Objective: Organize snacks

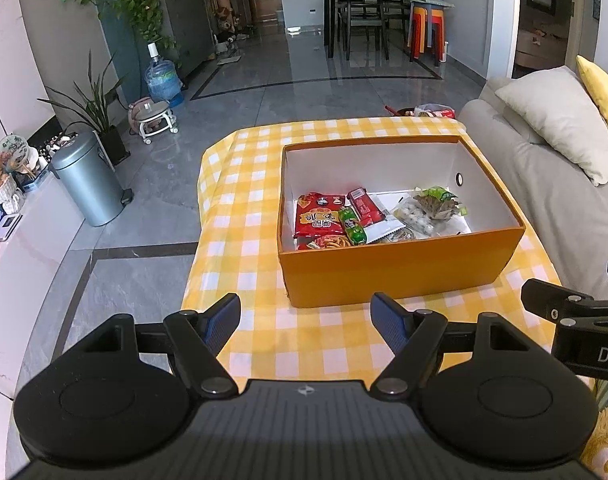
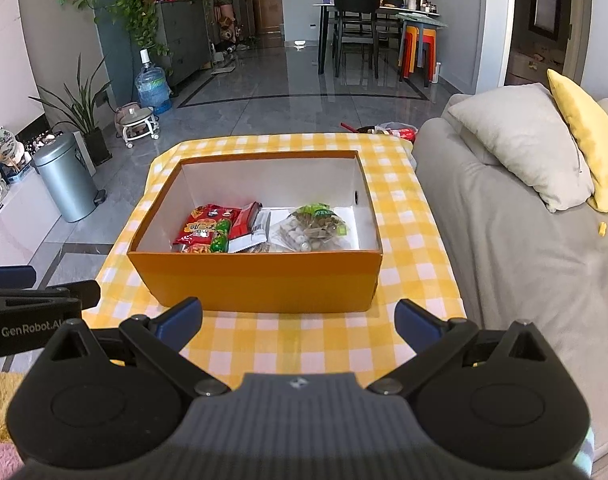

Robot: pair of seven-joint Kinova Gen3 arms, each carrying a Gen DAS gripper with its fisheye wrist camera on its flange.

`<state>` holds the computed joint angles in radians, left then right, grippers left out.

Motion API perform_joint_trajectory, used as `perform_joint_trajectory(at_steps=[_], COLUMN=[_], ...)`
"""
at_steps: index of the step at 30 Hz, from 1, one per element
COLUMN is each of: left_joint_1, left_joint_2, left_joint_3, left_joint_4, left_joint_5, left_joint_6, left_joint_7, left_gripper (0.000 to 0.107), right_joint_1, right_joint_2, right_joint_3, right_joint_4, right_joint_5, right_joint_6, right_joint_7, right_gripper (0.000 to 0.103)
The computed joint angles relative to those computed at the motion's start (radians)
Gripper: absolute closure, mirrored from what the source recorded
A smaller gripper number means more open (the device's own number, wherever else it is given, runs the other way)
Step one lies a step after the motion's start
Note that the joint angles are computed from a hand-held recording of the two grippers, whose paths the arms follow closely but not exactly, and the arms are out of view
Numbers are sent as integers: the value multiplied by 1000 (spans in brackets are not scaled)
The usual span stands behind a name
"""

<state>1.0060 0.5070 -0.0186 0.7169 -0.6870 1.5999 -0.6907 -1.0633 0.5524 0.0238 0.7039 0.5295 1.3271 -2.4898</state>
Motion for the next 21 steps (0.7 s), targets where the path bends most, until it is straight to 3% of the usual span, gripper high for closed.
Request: perform_joint_trajectory(at_steps=[21], left_joint_1=[-1], left_joint_2=[-3], left_joint_3=[1], left_joint_4=[-1], left_joint_5=[0], left_joint_6=[-4], left_joint_7=[-3], left_gripper=[21], right_joint_1=[-2], right_joint_2=[8], right_joint_3=[1], right_joint_4=[-18], right_joint_5=[-10], right_joint_6=[13], right_joint_7=[23], right_gripper=[4])
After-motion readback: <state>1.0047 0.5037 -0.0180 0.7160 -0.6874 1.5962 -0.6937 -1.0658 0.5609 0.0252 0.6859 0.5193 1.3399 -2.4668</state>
